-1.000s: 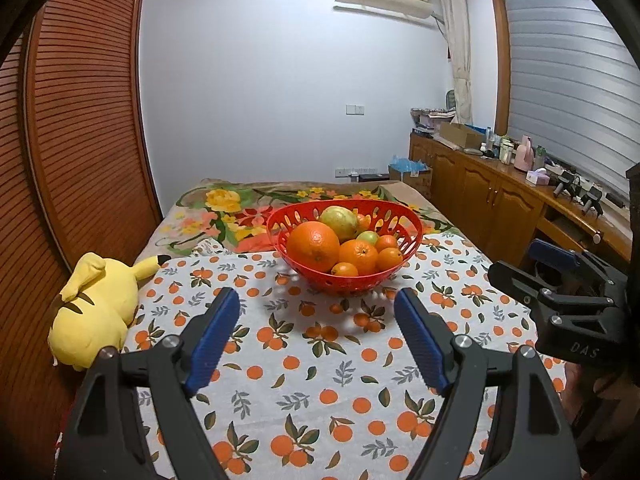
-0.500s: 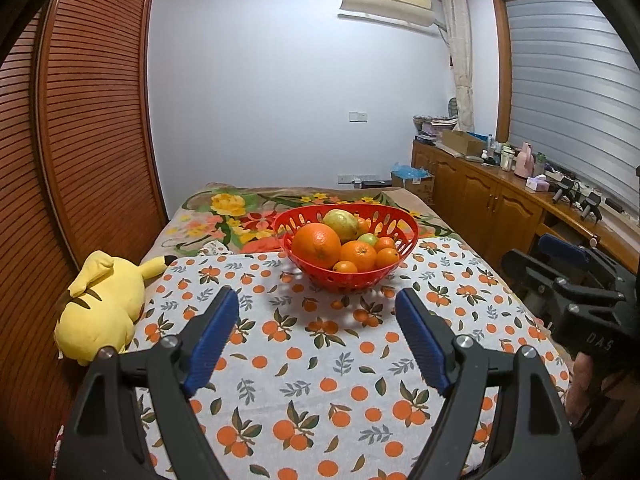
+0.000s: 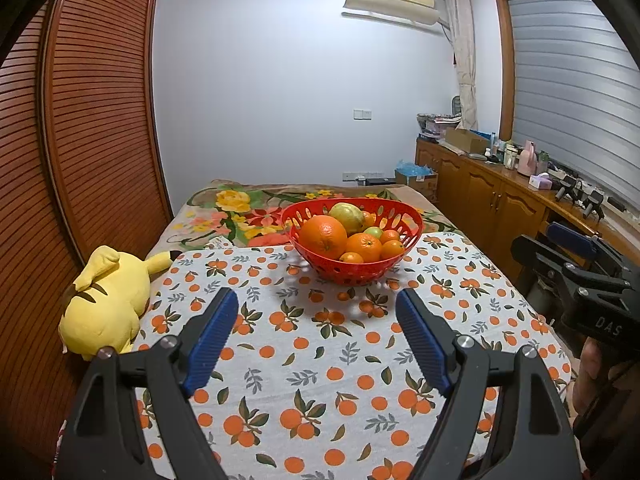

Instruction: Organize fruits

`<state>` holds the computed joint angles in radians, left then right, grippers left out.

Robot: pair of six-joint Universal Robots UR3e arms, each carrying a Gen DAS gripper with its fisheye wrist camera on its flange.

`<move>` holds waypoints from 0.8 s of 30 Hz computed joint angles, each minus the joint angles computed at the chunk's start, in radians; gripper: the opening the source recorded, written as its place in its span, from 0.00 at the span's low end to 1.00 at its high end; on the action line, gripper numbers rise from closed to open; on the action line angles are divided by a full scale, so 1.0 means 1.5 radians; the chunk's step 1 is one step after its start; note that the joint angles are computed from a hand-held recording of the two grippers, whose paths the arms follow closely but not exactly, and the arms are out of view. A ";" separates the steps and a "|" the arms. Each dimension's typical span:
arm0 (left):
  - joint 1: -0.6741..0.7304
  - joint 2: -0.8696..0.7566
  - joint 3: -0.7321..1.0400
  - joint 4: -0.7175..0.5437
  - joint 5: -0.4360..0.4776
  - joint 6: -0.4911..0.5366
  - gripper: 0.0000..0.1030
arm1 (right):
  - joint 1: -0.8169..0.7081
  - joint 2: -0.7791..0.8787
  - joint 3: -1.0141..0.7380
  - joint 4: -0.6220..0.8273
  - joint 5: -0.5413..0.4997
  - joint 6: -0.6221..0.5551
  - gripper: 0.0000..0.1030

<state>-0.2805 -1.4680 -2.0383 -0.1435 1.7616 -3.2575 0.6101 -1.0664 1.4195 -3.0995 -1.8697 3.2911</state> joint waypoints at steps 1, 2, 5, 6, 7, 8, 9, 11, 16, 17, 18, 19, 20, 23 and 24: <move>0.000 0.001 0.000 0.000 -0.001 0.000 0.79 | 0.000 0.000 0.000 0.000 0.000 0.000 0.88; -0.003 0.002 -0.002 0.000 0.001 -0.001 0.79 | 0.000 0.000 0.000 0.000 0.000 0.000 0.88; -0.003 0.003 -0.003 0.001 0.002 -0.001 0.80 | 0.000 0.001 -0.001 0.000 0.000 0.000 0.88; -0.003 0.004 -0.004 0.001 0.001 -0.001 0.80 | 0.000 0.000 -0.001 0.001 0.001 0.000 0.88; -0.003 0.004 -0.004 0.001 0.002 -0.002 0.80 | 0.000 0.000 0.000 0.001 0.000 0.001 0.88; -0.003 0.003 -0.003 0.001 0.002 -0.002 0.80 | 0.000 0.000 -0.001 0.001 0.000 0.000 0.88; -0.004 0.004 -0.003 0.000 0.003 -0.003 0.80 | 0.000 0.000 0.000 0.000 0.000 -0.001 0.88; -0.006 0.004 -0.002 -0.001 0.005 -0.003 0.80 | 0.001 0.002 -0.003 0.001 -0.002 0.000 0.88; -0.007 0.005 -0.003 -0.001 0.005 -0.003 0.80 | 0.001 0.001 -0.002 0.002 -0.002 -0.002 0.88; -0.009 0.006 -0.002 -0.004 0.006 -0.004 0.80 | 0.001 0.001 -0.002 0.002 -0.002 -0.002 0.88; -0.012 0.006 0.000 -0.007 0.008 -0.006 0.80 | 0.001 0.000 -0.001 0.002 -0.001 -0.001 0.88; -0.016 0.004 0.004 -0.009 0.010 -0.008 0.80 | 0.000 0.000 0.001 0.001 0.000 -0.001 0.88; -0.022 0.001 0.010 -0.012 0.014 -0.010 0.80 | 0.001 0.000 0.001 0.000 -0.001 -0.001 0.88; -0.023 0.000 0.012 -0.014 0.015 -0.011 0.80 | 0.000 0.001 0.001 0.001 0.000 0.000 0.88; -0.024 0.000 0.012 -0.014 0.016 -0.012 0.80 | 0.000 0.000 0.003 0.000 0.001 0.000 0.88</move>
<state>-0.3164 -1.4685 -2.0197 -0.1648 1.7862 -3.2751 0.6102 -1.0666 1.4233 -3.0994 -1.8689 3.2916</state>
